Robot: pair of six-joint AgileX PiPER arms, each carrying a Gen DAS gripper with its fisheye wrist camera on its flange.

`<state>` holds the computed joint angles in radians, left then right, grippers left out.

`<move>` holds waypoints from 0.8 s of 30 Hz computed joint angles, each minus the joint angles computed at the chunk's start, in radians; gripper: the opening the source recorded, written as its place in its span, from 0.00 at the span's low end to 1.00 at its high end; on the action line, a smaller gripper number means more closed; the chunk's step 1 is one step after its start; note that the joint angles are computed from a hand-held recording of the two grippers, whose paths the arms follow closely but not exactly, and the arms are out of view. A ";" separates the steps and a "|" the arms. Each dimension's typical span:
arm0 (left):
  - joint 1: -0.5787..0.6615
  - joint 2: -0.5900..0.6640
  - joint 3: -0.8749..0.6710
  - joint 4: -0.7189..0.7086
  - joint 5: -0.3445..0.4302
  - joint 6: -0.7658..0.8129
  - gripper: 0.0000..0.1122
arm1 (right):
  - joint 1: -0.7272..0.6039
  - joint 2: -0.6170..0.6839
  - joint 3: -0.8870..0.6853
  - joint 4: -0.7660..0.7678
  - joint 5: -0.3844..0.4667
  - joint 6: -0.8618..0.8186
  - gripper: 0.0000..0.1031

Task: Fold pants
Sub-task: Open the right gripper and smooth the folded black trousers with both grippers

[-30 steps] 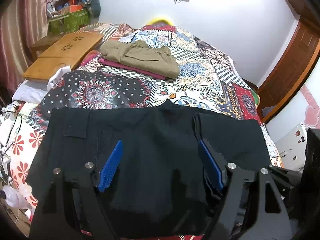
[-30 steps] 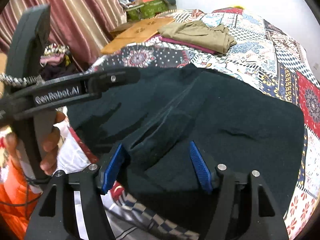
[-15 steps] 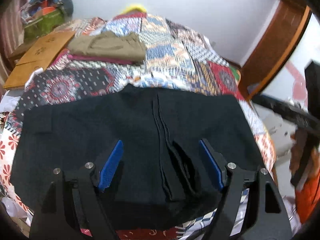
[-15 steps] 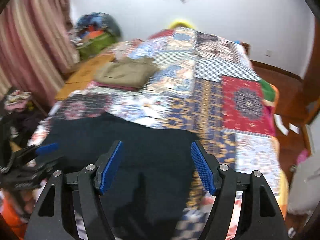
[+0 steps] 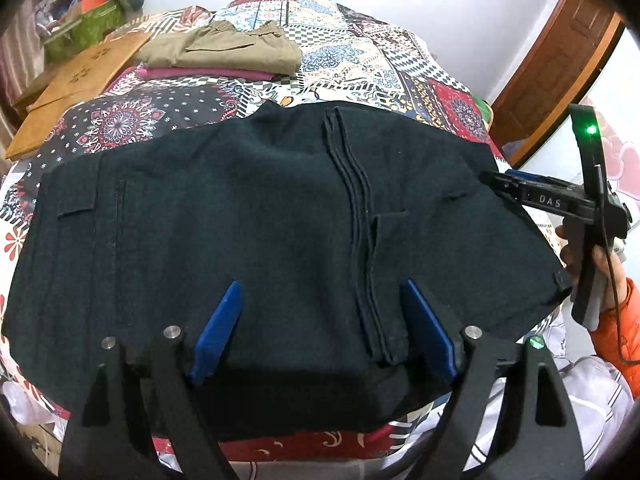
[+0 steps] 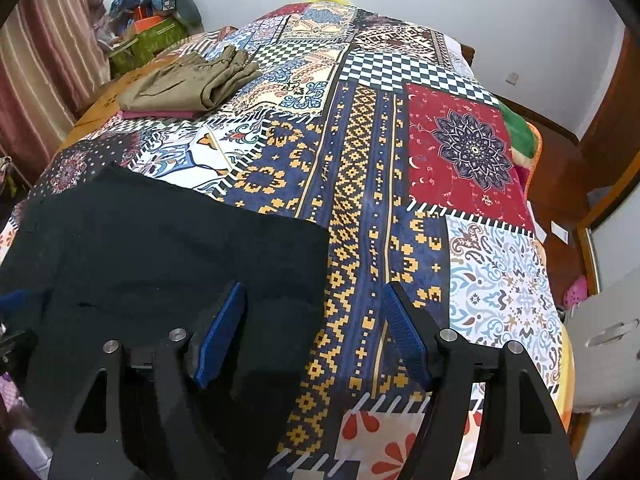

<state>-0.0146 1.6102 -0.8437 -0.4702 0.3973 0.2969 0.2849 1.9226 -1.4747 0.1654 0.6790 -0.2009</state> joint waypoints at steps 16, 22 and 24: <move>0.372 -0.294 0.128 0.126 0.055 -0.050 0.74 | 0.112 -0.145 -0.050 0.105 0.025 -0.083 0.67; 0.615 -0.329 0.199 -0.063 0.111 0.193 0.74 | 0.212 -0.111 -0.106 0.097 0.036 -0.083 0.67; 0.701 -0.327 0.213 -0.164 0.151 0.320 0.74 | 0.241 -0.098 -0.127 0.095 0.045 -0.082 0.67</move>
<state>0.6866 1.2830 -0.6308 -0.6338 0.5485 0.6166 0.5255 1.8248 -1.6022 0.2603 0.7237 -0.2830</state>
